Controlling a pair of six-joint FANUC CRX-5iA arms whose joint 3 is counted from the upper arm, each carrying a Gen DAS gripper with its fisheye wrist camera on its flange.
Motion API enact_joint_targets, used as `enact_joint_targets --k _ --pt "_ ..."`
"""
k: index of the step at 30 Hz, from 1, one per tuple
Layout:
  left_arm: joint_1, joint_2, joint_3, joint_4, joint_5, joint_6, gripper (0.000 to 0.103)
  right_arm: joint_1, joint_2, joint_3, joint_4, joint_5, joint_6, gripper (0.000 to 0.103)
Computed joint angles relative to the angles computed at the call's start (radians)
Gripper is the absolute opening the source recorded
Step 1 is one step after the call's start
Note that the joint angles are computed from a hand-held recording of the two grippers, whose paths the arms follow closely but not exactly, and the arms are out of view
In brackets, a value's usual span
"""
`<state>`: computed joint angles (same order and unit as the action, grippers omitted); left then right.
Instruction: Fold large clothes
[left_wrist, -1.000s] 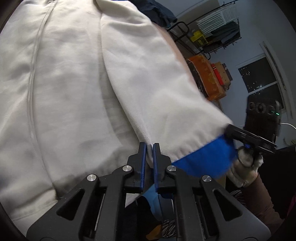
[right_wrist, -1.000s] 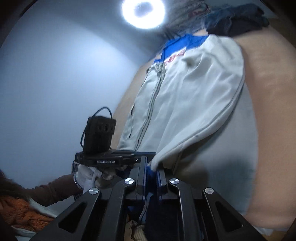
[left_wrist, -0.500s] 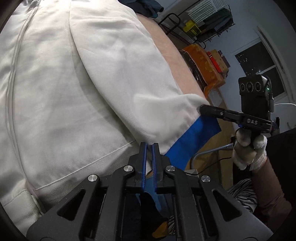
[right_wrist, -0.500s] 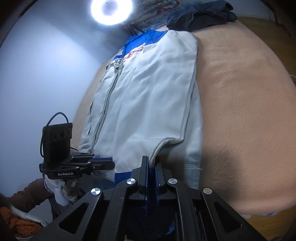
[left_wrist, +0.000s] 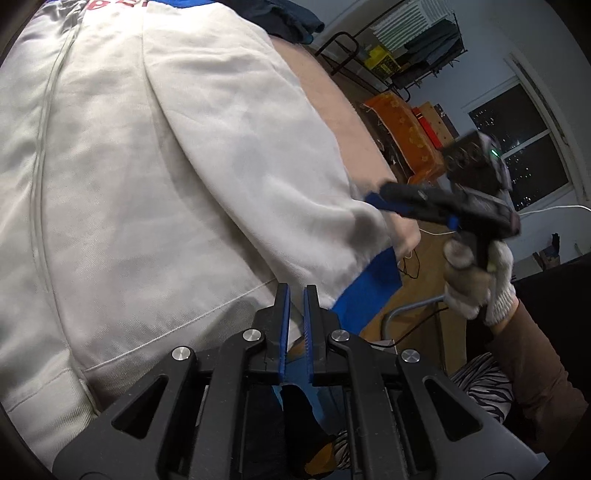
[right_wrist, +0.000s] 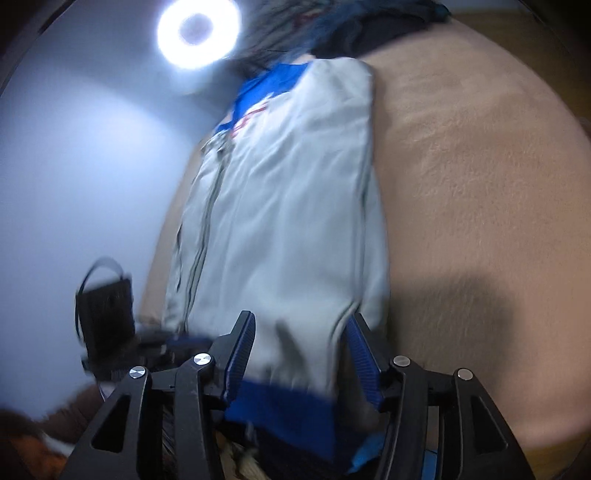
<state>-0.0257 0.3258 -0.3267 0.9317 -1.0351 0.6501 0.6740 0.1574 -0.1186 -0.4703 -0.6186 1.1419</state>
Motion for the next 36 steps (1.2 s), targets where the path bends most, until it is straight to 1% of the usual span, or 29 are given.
enact_joint_targets --k 1,2,3,4,5,7,8,9,10,11,12,14,17,18,19,20,21,23,24,26,29,31,33,34,35,36 --pt "-0.001 0.001 -0.003 -0.001 0.0 0.007 0.004 -0.006 0.017 0.011 0.002 -0.001 -0.006 0.055" --pt "0.006 -0.003 -0.01 -0.004 -0.006 0.007 0.004 -0.017 0.038 0.027 0.002 -0.008 -0.014 0.049" --pt "0.007 -0.001 -0.011 -0.008 -0.009 0.009 0.004 -0.031 0.055 0.043 -0.02 -0.011 -0.005 0.041" --pt "0.006 0.0 -0.009 -0.015 -0.01 0.011 0.004 -0.052 0.075 0.065 -0.061 -0.014 0.025 0.04" --pt "0.003 0.004 -0.003 -0.023 -0.014 0.015 0.004 -0.059 0.084 0.075 -0.066 -0.015 0.029 0.038" --pt "-0.006 0.01 0.008 -0.037 -0.015 0.021 0.004 -0.064 0.104 0.094 -0.049 -0.008 0.023 0.03" --pt "-0.01 0.014 0.015 -0.04 -0.015 0.026 0.004 -0.064 0.116 0.107 -0.039 -0.01 0.013 0.015" --pt "-0.011 0.017 0.017 -0.041 -0.02 0.027 0.004 -0.062 0.127 0.119 -0.029 -0.016 0.008 0.005" --pt "-0.011 0.023 0.023 -0.042 -0.033 0.03 0.004 -0.045 0.136 0.128 0.021 -0.019 -0.017 0.004" --pt "-0.012 0.021 0.019 -0.04 -0.04 0.029 0.004 -0.018 0.14 0.131 0.107 -0.022 -0.068 0.002" --pt "-0.015 0.021 0.02 -0.042 -0.044 0.027 0.004 0.015 0.142 0.126 0.222 -0.027 -0.137 0.001" --pt "-0.023 0.021 0.025 -0.053 -0.049 0.024 0.004 0.047 0.144 0.114 0.333 -0.014 -0.219 0.001" --pt "-0.029 0.014 0.029 -0.067 -0.05 0.006 0.004 0.041 0.153 0.106 0.382 -0.047 -0.302 0.001" --pt "-0.028 0.01 0.028 -0.069 -0.055 -0.001 0.004 0.038 0.143 0.084 0.377 -0.028 -0.314 0.001" --pt "-0.022 0.001 0.023 -0.068 -0.063 -0.012 0.004 0.035 0.135 0.072 0.36 -0.008 -0.309 0.004" --pt "-0.016 -0.007 0.019 -0.064 -0.069 -0.018 0.003 0.03 0.121 0.059 0.329 0.008 -0.287 0.013" --pt "-0.008 -0.008 0.022 -0.055 -0.078 -0.026 0.004 0.028 0.102 0.039 0.316 0.018 -0.283 0.034" --pt "0.007 -0.027 0.008 -0.017 -0.087 -0.054 0.004 0.03 0.057 -0.02 0.308 0.069 -0.296 0.053" --pt "0.004 -0.029 0.01 -0.001 -0.08 -0.06 0.004 0.027 0.026 -0.058 0.278 0.106 -0.28 0.058" --pt "0.002 -0.034 0.014 0.03 -0.061 -0.08 0.004 0.01 -0.003 -0.089 0.181 0.124 -0.22 0.064" --pt "-0.021 -0.012 0.049 0.044 -0.023 -0.067 0.004 -0.016 -0.022 -0.119 0.047 0.129 -0.131 0.064" --pt "-0.042 -0.006 0.061 0.032 0.028 -0.061 0.004 -0.029 -0.026 -0.124 -0.051 0.158 -0.049 0.064" --pt "-0.06 0.011 0.064 0.011 0.063 -0.05 0.004 -0.056 -0.025 -0.103 -0.168 0.127 0.064 0.064" --pt "-0.067 0.029 0.073 -0.015 0.065 -0.028 0.004 -0.057 -0.02 -0.095 -0.189 0.115 0.09 0.062" --pt "-0.075 0.058 0.1 -0.057 0.047 0.008 0.004 -0.054 -0.015 -0.088 -0.195 0.107 0.101 0.045" --pt "-0.08 0.086 0.132 -0.122 0.031 0.052 0.003 -0.048 -0.001 -0.07 -0.198 0.078 0.114 0.033"
